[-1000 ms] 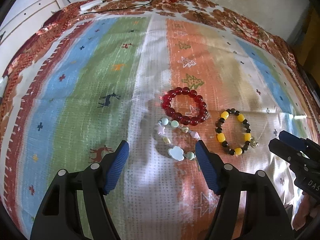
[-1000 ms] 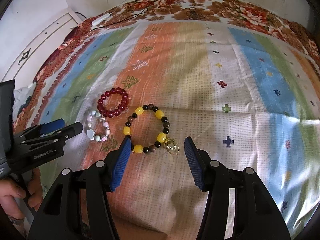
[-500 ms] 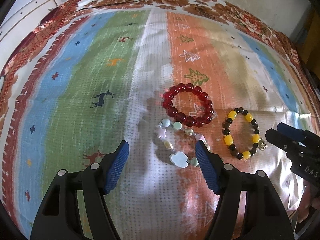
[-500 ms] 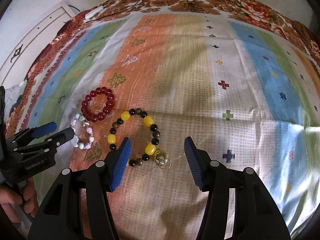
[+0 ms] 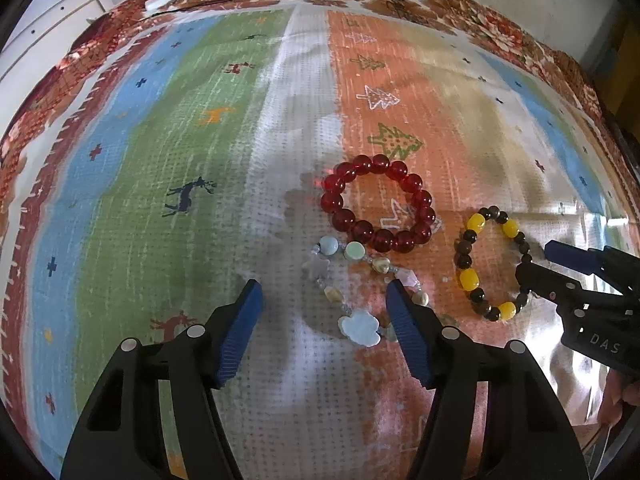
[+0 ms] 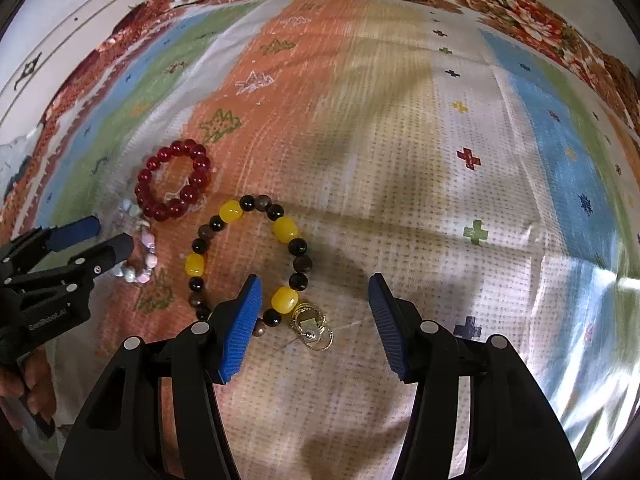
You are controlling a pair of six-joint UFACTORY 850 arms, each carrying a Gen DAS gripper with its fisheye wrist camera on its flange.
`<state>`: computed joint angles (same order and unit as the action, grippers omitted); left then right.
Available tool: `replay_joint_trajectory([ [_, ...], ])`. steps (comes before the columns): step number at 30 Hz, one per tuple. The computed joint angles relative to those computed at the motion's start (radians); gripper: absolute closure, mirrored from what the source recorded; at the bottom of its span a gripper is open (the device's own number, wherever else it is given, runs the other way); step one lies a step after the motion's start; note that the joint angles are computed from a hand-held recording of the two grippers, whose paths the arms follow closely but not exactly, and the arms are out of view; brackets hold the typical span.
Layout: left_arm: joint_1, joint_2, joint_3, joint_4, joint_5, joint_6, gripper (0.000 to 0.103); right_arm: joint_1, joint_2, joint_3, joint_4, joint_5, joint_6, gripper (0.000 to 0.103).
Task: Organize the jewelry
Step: 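Grasp the white bead bracelet with the left gripper while the right grasps the yellow-black bracelet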
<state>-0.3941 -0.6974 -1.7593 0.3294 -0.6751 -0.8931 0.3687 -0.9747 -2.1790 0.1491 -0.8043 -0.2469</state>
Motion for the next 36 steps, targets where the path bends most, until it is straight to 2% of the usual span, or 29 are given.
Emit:
replay_joint_trajectory([
  [4,-0.004,-0.005,-0.003,0.025,-0.013,-0.007,0.044,0.004,-0.013,-0.020,-0.021,-0.009,0.000,0.048],
  [9,-0.007,-0.009,-0.005,0.061,-0.026,-0.028,0.061,0.007,-0.005,0.000,-0.033,0.007,-0.020,0.049],
  [11,-0.004,-0.009,-0.004,0.069,-0.025,-0.036,0.072,0.009,0.001,0.011,-0.060,0.020,-0.002,0.058],
  [13,-0.001,-0.001,0.009,0.071,-0.018,-0.044,0.078,0.003,-0.003,0.003,-0.034,0.006,-0.012,0.081],
  [14,-0.001,-0.001,0.009,0.069,-0.017,-0.043,0.084,0.000,-0.004,0.001,-0.022,0.002,-0.020,0.087],
  [15,0.000,0.000,0.011,0.066,-0.018,-0.040,0.087,-0.002,-0.005,-0.001,-0.016,-0.001,-0.026,0.090],
  [17,0.000,0.001,0.012,0.057,-0.017,-0.033,0.095,-0.004,0.000,0.011,-0.008,0.011,-0.040,0.090],
  [26,0.002,0.048,0.062,0.073,0.047,-0.080,0.095,-0.009,0.037,0.062,0.001,0.051,-0.046,0.091],
  [36,-0.008,0.067,0.073,0.076,0.066,-0.074,0.095,-0.007,0.069,0.095,0.016,0.070,-0.053,0.091],
])
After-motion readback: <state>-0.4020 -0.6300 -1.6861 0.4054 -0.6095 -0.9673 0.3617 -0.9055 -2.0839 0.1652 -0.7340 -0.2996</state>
